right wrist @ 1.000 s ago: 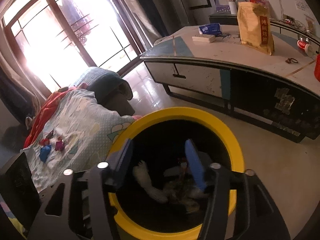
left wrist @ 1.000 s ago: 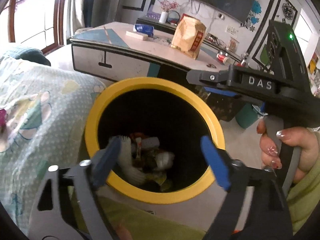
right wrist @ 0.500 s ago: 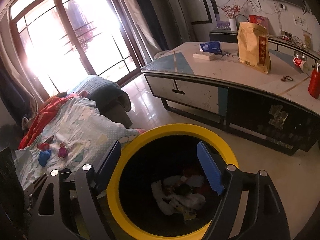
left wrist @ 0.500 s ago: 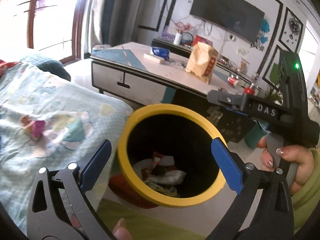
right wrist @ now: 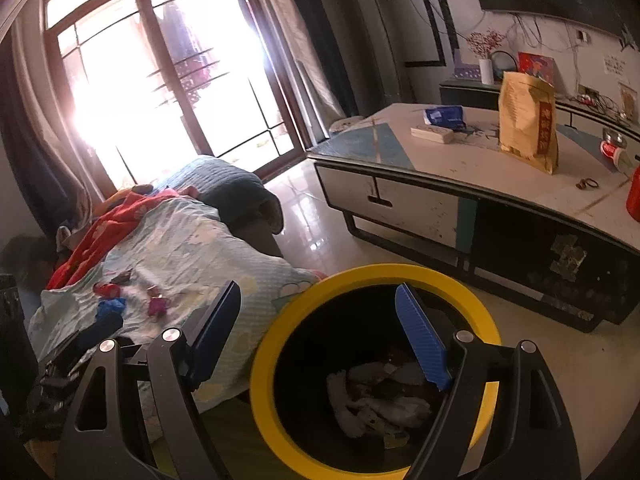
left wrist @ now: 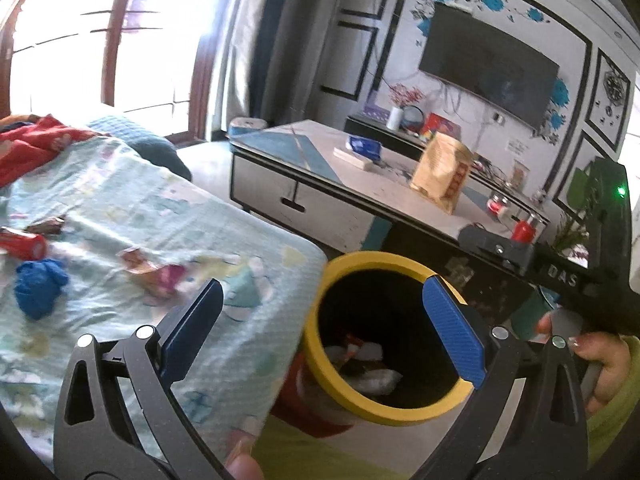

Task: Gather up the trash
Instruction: 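Move both open tools back over the blue glove and red tube on the bedspread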

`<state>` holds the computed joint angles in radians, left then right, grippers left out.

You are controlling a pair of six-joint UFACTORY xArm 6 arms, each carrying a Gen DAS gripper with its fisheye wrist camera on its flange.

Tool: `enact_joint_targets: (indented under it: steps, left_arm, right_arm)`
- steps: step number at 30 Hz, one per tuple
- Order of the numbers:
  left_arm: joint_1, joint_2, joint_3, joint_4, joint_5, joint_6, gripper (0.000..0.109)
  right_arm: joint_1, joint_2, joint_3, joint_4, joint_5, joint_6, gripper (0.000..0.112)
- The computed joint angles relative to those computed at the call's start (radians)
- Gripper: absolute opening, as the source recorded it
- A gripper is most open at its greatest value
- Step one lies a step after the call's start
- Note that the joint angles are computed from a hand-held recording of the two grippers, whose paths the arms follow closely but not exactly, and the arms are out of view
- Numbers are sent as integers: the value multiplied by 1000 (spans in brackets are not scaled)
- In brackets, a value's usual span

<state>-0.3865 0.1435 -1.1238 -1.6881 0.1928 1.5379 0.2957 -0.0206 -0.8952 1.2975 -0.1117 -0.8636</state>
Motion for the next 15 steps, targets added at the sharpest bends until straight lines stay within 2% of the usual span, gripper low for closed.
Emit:
enact_joint_targets:
  steps: [10,15]
  left_arm:
    - [57,-35,-1,-181,-42,143,92]
    - [94,-53,1,-231,-51,169,92]
  right_arm:
    - [83,8,-83,291,-16,-315,78]
    - [115,13,-69,145,-12,-177,78]
